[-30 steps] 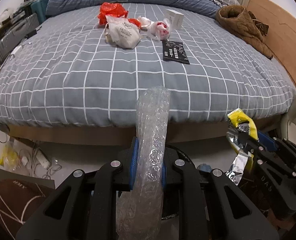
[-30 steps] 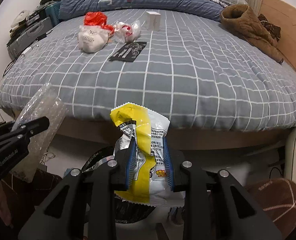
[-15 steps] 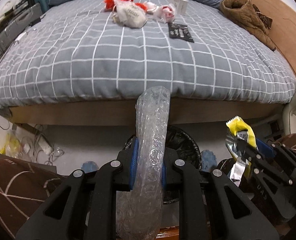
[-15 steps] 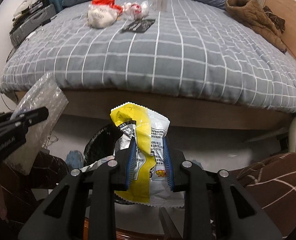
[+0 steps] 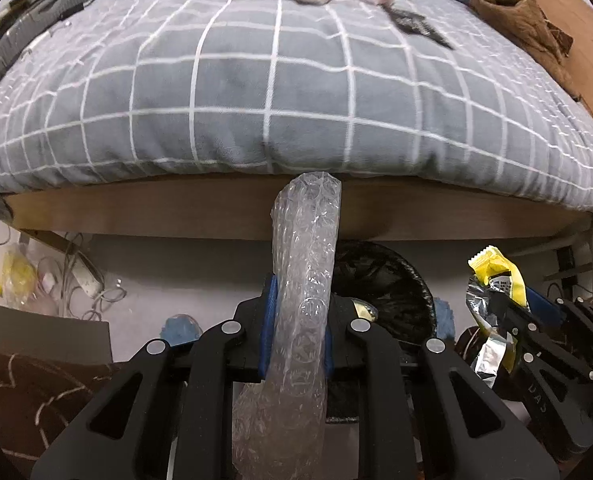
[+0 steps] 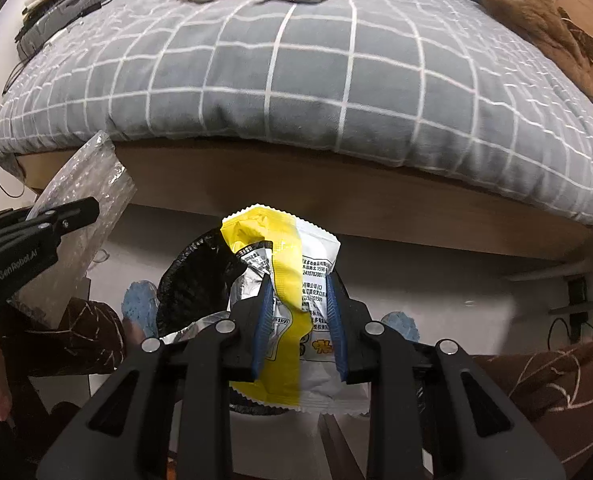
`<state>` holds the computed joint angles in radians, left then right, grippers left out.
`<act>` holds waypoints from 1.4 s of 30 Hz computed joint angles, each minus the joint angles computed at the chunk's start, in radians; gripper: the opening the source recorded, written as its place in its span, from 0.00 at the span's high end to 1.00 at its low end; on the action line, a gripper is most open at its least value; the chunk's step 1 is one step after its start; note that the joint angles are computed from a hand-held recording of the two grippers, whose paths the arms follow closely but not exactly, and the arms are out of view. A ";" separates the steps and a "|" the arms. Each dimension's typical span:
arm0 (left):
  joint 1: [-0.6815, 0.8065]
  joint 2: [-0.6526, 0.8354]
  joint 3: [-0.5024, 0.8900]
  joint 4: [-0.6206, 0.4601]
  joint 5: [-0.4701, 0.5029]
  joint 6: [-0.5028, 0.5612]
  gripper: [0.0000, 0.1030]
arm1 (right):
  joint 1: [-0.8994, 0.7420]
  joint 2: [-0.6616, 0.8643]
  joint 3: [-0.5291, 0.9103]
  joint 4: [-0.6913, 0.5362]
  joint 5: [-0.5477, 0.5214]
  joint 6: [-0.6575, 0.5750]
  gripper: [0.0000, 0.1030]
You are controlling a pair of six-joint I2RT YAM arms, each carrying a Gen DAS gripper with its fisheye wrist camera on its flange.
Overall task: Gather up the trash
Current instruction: 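Carry the bubble wrap and yellow wrapper down to the trash bin, then open the right tool over the bin to drop the yellow wrapper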
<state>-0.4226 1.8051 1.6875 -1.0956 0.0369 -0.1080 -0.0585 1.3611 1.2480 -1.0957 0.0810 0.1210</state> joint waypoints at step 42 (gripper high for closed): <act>0.042 0.088 -0.105 0.057 0.004 0.021 0.83 | 0.015 0.207 -0.036 0.120 -0.036 -0.015 0.07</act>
